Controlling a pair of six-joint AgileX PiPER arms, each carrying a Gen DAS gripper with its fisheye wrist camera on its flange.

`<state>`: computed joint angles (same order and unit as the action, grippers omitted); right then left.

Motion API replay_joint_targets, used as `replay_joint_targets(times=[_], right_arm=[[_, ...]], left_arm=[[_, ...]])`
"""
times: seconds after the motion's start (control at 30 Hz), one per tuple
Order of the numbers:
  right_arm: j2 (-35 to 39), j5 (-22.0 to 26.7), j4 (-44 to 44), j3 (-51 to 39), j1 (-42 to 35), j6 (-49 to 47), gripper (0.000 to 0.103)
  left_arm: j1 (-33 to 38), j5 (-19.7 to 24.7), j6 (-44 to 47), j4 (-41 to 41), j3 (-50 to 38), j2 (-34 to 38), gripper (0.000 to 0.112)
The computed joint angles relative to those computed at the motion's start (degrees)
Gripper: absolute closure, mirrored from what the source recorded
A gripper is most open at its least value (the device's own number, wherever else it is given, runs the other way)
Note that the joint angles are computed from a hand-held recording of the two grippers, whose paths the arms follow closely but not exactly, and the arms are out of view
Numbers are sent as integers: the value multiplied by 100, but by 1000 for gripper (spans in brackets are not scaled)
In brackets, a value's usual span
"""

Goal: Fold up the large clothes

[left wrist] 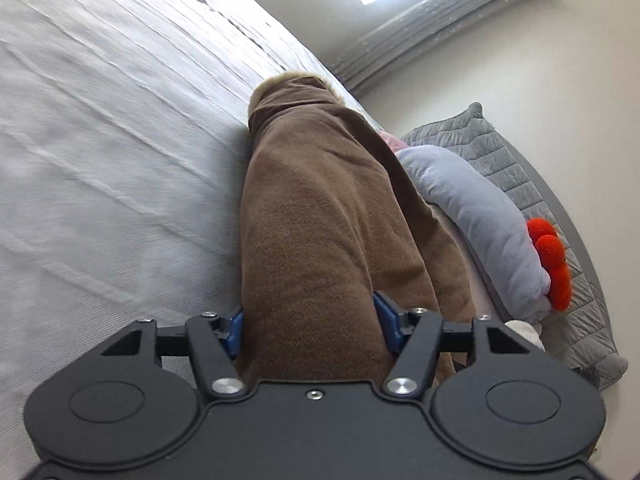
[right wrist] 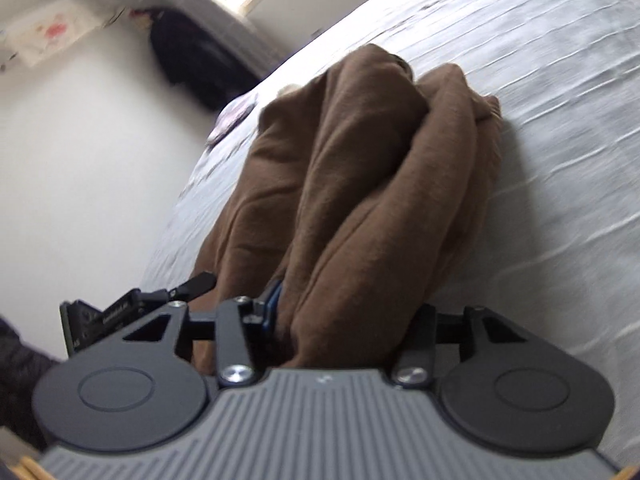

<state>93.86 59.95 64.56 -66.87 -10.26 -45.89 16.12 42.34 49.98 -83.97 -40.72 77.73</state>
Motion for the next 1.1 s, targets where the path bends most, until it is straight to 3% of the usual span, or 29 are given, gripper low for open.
replay_joint_targets(times=[0.2, 0.3, 0.43, 0.5, 0.63, 0.7, 0.83, 0.93, 1.03, 1.1], right_arm=[[-569, 417, 294, 873, 377, -401, 59], [-677, 241, -34, 1099, 604, -274, 53], [-1056, -472, -704, 1316, 777, 24, 38], [-1334, -785, -843, 1355, 774, 67, 31], [-1956, -1433, -1151, 1327, 704, 302, 28], [-2275, -2033, -1324, 1390, 1009, 623, 25], [-1788, -1654, -40, 1008, 778, 219, 24], [-1282, -1720, 321, 801, 1017, 720, 24], [-967, -2579, -521, 718, 1653, 1460, 24], [-925, -2945, -622, 987, 1827, 1297, 24]], left_arm=[[2083, 1598, -316, 1267, 780, -1361, 52], [2873, 2138, -79, 1664, 1124, -1652, 50], [2797, 1601, 438, 1632, 1609, -2176, 41], [2420, 1145, 236, 1819, 1569, -2596, 40], [1616, 316, 155, 2432, 1351, -3196, 40], [1774, 302, 627, 2380, 1391, -3436, 40], [1641, 373, 878, 2031, 1205, -3193, 40], [1458, 259, 1200, 1477, 1267, -2931, 43], [1430, 318, 1414, 1340, 1300, -2754, 43], [1206, 132, 1416, 1404, 1329, -2823, 43]])
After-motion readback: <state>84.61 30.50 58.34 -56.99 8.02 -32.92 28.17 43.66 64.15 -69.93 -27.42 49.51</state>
